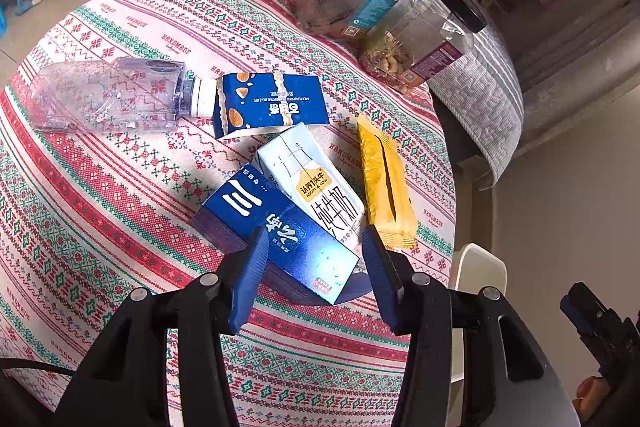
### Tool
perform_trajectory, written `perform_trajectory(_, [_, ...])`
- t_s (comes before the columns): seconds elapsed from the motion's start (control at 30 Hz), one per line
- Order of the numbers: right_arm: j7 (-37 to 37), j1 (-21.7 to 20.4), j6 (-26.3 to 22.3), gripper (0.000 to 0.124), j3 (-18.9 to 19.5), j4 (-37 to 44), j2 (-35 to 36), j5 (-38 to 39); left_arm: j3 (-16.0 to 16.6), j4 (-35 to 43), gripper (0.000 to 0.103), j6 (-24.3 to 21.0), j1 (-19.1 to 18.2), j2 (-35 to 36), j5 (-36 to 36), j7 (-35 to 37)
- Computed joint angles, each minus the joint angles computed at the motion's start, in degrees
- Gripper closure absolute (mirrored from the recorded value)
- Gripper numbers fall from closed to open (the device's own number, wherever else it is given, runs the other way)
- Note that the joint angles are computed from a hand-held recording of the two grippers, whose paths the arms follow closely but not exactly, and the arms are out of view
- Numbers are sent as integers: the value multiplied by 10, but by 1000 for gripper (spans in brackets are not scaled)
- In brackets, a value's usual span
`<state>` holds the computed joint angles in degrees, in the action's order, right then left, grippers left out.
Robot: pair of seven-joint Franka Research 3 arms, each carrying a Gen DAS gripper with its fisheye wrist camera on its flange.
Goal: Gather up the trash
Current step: 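Move both tools back over the table toward the blue boxes, then grasp the blue box with the left tool and lift it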
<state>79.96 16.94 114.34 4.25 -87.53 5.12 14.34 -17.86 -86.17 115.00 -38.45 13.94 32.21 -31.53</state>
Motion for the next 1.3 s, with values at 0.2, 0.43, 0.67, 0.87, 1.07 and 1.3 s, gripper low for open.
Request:
perform_trajectory(0.2, [11,12,-2,54,6,10,11,-8,-1,-43,47,50,18,-8,-36,-16])
perform_trajectory(0.43, [15,20,-6,51,8,24,25,-12,3,-46,38,84,32,9,-55,0])
perform_trajectory(0.67, [18,28,-28,50,12,42,47,-10,8,-63,31,112,36,7,-63,-7])
perform_trajectory(0.87, [23,37,-49,50,15,55,67,-5,9,-86,31,110,31,-10,-38,-21])
perform_trajectory(1.07, [26,46,-65,51,18,68,85,-2,5,-108,68,120,36,-32,-3,-27])
perform_trajectory(1.3, [27,57,-74,51,20,76,98,-7,0,-113,98,139,42,-41,17,1])
